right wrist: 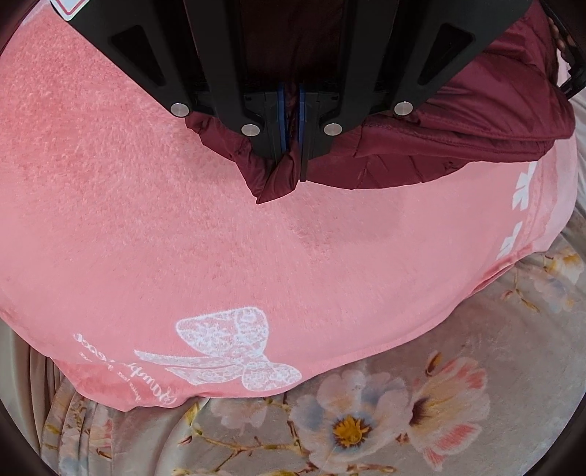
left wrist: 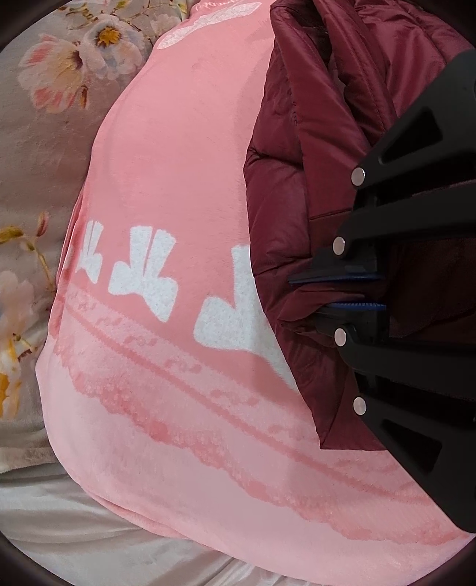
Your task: Fold large clothes
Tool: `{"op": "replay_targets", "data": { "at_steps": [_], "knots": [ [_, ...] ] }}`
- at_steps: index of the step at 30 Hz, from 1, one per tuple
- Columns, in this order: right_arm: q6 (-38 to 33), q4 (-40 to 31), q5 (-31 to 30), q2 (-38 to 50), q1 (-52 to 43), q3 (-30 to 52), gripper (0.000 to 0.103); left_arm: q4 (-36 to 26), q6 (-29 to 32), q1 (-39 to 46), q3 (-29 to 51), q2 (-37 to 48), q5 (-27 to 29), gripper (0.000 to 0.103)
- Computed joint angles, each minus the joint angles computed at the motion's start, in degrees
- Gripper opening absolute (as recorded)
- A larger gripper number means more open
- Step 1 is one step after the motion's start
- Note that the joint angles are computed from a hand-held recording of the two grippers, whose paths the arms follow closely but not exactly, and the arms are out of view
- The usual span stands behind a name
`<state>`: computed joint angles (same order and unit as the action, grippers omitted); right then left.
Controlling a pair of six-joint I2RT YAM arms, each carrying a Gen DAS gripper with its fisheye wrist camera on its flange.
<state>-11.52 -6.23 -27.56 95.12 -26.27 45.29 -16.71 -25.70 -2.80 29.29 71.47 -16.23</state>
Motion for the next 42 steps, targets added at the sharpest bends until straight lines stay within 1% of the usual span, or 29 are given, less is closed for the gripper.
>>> {"op": "replay_targets", "data": {
  "at_steps": [2,3,4,5,6,8,9,10,11,12,13,14,15,16,18,19,20,21,22,24,26,27,28,30,32,33,36,38,42],
  "knots": [
    [-0.15,-0.22,-1.17,1.01,-0.38,0.61,0.006,1.56,0.16,0.16,-0.55,0.42,0.21,0.009],
    [-0.16,-0.94,-2.78,1.63,-1.11,1.3,0.007,2.29,0.18,0.34,-1.0,0.18,0.44,0.009],
    [-0.18,-1.91,-4.21,1.87,-1.75,1.96,0.008,3.37,0.53,1.14,-1.87,-0.69,1.59,0.01],
    [-0.66,-3.59,-6.89,1.65,-3.39,2.73,0.009,3.56,1.05,2.53,-2.55,-2.05,3.54,0.011],
    [-0.96,-4.53,-9.36,0.73,-5.13,2.83,0.011,2.6,1.55,4.22,-3.2,-4.58,5.48,0.013],
    [-1.07,-5.06,-13.82,-2.7,-8.85,1.96,0.021,-0.38,2.64,6.87,-4.38,-11.14,8.05,0.019],
    [-0.87,-4.25,-14.99,-6.12,-11.08,0.61,0.032,-3.05,3.77,9.0,-4.82,-16.12,10.23,0.025],
    [-1.35,-3.99,-15.54,-8.76,-12.54,-0.24,0.038,-6.36,4.99,11.01,-4.49,-20.42,11.8,0.031],
    [-2.9,-5.03,-16.48,-11.37,-13.95,-0.6,0.038,-8.33,5.41,11.7,-3.98,-22.43,11.76,0.044],
    [-4.83,-6.97,-17.76,-13.39,-14.97,-0.64,0.038,-10.61,5.29,11.63,-3.37,-25.25,9.38,0.067],
    [-6.62,-8.92,-18.96,-15.62,-15.58,-1.07,0.038,-12.45,4.87,10.06,-2.92,-29.03,4.19,0.075],
    [-7.75,-10.21,-19.24,-16.99,-15.42,-1.43,0.038,-13.56,4.67,8.18,-2.39,-31.43,0.08,0.079],
    [-9.72,-12.69,-18.9,-18.72,-14.28,-1.91,0.038,-15.41,4.46,5.92,-0.9,-32.75,-3.09,0.079],
    [-11.47,-15.33,-18.13,-19.92,-12.24,-2.33,0.038,-16.54,4.0,4.56,0.54,-32.47,-3.26,0.079],
    [-13.22,-18.71,-16.78,-21.07,-7.48,-3.39,0.038,-17.28,2.14,0.33,2.88,-30.12,-0.83,0.078],
    [-13.46,-19.33,-15.73,-21.77,-3.88,-4.5,0.038,-17.09,1.28,-2.45,3.62,-28.46,-0.63,0.078],
    [-12.98,-18.65,-14.19,-22.56,-0.87,-5.73,0.038,-16.19,-0.05,-7.74,4.59,-25.08,-1.74,0.078],
    [-12.29,-16.88,-10.75,-23.6,5.01,-7.54,0.038,-15.85,-1.35,-11.43,5.33,-22.49,-3.23,0.078],
    [-11.68,-15.61,-8.57,-24.27,8.52,-8.84,0.038,-13.39,-2.59,-16.76,6.15,-17.01,-5.14,0.078],
    [-8.42,-11.2,-2.39,-23.16,17.47,-10.64,0.038,-9.38,-3.8,-21.8,7.36,-8.44,-6.53,0.078],
    [-5.65,-7.56,3.69,-19.82,23.75,-10.57,0.037,-5.67,-4.21,-23.43,8.27,-1.72,-5.64,0.076],
    [-5.42,-7.13,5.08,-18.27,25.15,-9.94,0.02,-4.15,-4.53,-24.07,9.01,1.77,-5.21,0.074],
    [-4.91,-6.69,5.81,-16.17,26.12,-8.88,0.0,-2.25,-4.39,-24.15,10.09,6.17,-4.69,0.073],
    [-3.04,-5.47,5.44,-15.57,25.38,-8.2,0.0,-0.53,-4.19,-24.3,11.36,11.0,-5.89,0.072],
    [-2.75,-4.86,4.1,-15.55,23.5,-7.73,0.0,0.9,-3.95,-24.16,10.96,12.04,-6.33,0.072],
    [-2.69,-4.81,3.94,-14.33,22.99,-6.99,0.0,2.05,-3.48,-23.16,11.13,13.11,-5.61,0.072],
    [-2.86,-4.06,3.92,-8.35,22.93,-5.3,0.0,4.8,-3.21,-21.42,10.5,14.5,-3.79,0.073],
    [-2.77,-2.31,3.71,-5.69,23.1,-5.49,0.0,6.83,-2.91,-20.45,10.24,15.72,-2.94,0.073],
    [-2.76,-0.9,2.32,-3.84,22.28,-5.76,0.0,10.55,-2.92,-20.84,9.34,18.06,-4.15,0.075]
  ]
}}
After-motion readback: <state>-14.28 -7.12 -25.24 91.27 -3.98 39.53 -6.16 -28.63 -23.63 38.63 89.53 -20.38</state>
